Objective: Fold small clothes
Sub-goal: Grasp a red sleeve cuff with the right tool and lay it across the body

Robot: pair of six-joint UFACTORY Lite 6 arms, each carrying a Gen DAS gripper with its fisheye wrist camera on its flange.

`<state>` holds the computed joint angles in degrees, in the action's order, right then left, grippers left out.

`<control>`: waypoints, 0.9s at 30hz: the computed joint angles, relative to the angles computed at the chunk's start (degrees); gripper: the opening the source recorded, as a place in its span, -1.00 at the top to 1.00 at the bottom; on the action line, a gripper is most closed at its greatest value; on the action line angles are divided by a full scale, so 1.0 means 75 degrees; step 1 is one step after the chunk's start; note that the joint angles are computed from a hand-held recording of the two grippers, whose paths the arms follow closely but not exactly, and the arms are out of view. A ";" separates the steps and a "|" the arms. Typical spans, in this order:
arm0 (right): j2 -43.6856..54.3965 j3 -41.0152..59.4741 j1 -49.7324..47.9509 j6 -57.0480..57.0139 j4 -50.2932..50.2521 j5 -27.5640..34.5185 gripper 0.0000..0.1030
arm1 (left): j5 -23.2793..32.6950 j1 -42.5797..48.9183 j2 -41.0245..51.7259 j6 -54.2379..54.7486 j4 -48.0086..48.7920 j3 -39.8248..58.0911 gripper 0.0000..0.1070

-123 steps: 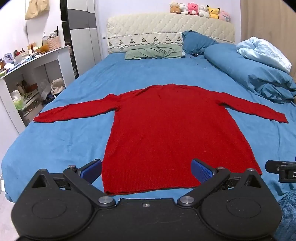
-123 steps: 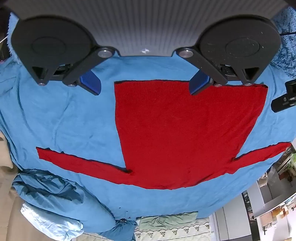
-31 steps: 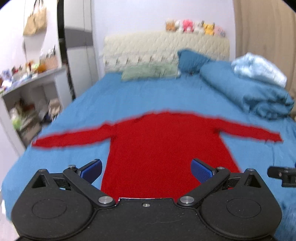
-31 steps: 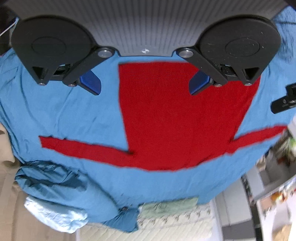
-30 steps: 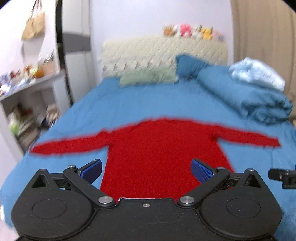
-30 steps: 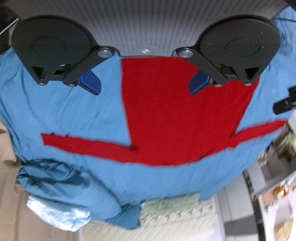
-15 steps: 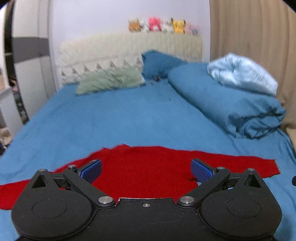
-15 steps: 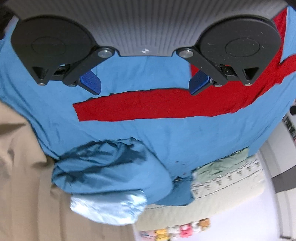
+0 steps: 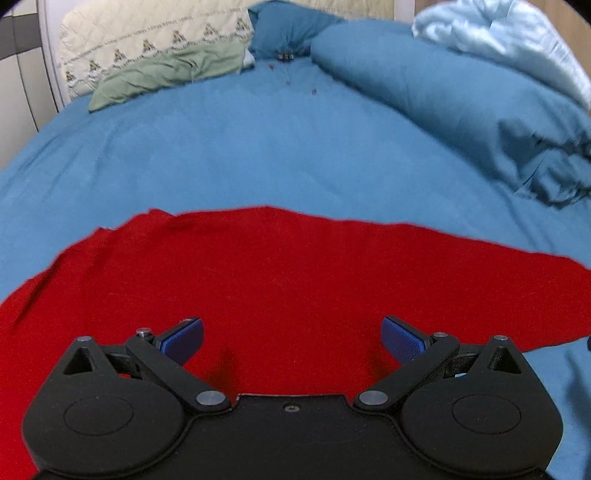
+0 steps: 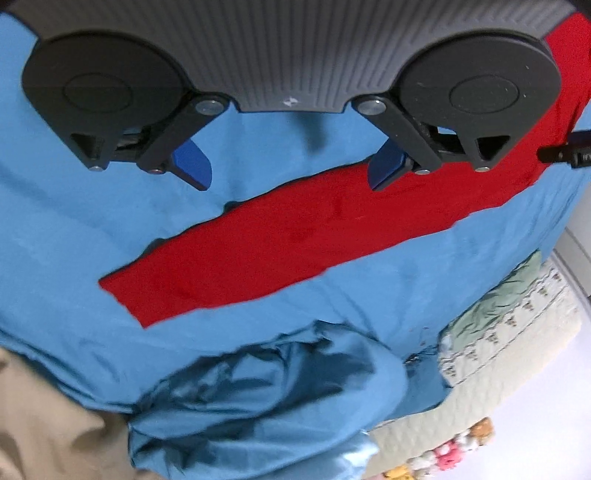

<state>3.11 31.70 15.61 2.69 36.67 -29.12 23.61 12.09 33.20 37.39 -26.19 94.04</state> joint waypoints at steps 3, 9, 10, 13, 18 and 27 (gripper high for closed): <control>0.1026 0.0469 -0.0470 0.0899 -0.0896 -0.0317 -0.71 | 0.0089 -0.0196 0.0824 -0.0526 0.0544 0.0713 -0.93; 0.2077 0.1090 -0.1420 0.2275 -0.2313 -0.0904 -0.16 | 0.0181 -0.0411 0.1791 -0.1140 0.1196 0.1578 -0.93; 0.2229 0.1254 -0.1529 0.2378 -0.2399 -0.0893 -0.06 | 0.0251 -0.0435 0.2021 -0.1245 0.1233 0.1882 -0.93; 0.2499 0.1545 -0.1737 0.2504 -0.2492 -0.0905 0.28 | 0.0327 -0.0416 0.2058 -0.1115 0.1139 0.1943 -0.93; 0.2292 0.1857 -0.1632 0.1738 -0.1894 -0.0786 0.61 | 0.0320 -0.0107 0.1643 0.0016 0.0149 0.1580 -0.93; 0.1989 0.5014 0.0418 -0.0775 -0.0746 0.0714 0.61 | 0.0697 0.2182 -0.0241 0.4392 -0.3257 0.0278 -0.93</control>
